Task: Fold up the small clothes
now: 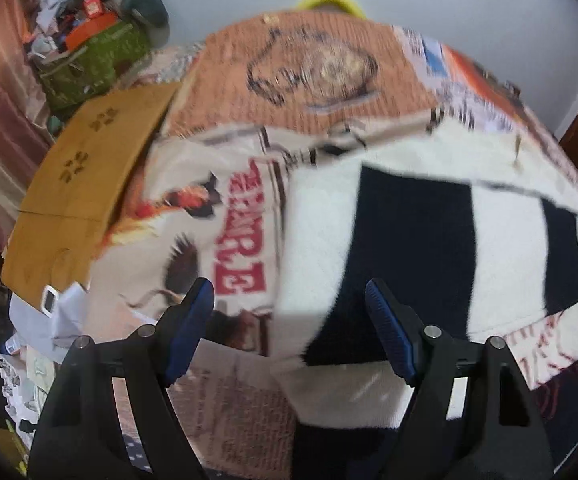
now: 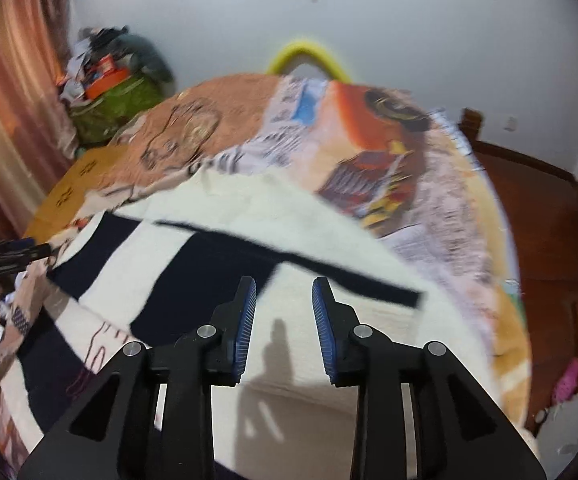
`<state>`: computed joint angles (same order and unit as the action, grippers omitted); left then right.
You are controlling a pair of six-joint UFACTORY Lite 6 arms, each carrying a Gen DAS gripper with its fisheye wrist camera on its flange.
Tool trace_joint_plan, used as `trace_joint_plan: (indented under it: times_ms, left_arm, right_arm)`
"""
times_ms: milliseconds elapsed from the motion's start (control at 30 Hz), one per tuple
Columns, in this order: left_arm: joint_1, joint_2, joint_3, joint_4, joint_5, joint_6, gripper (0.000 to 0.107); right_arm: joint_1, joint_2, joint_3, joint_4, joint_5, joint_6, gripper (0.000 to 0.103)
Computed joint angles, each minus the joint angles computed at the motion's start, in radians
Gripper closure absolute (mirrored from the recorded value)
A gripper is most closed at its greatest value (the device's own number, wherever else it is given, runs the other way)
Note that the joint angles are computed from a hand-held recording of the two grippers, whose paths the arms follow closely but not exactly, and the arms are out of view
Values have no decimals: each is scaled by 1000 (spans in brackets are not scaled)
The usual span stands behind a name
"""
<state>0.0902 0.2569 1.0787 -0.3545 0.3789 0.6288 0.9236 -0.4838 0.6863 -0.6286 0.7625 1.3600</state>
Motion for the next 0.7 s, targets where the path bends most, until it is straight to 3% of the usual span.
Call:
trace_joint_plan:
  times_ms: [167, 333, 533, 633, 700]
  left_arm:
    - [-36, 10, -94, 38, -101, -9, 24]
    - [28, 7, -92, -87, -36, 132, 21]
    - [63, -92, -177, -56, 9, 128, 22]
    - [41, -189, -264, 96, -18, 19, 22]
    - [46, -265, -309, 97, -5, 35, 22]
  right_arm:
    - [-30, 95, -73, 34, -142, 32, 76]
    - [50, -15, -128, 9, -82, 130, 72]
    - [214, -102, -122, 50, 130, 192, 64]
    - [382, -178, -102, 21, 297, 316, 64]
    - [545, -235, -77, -19, 458, 445, 64]
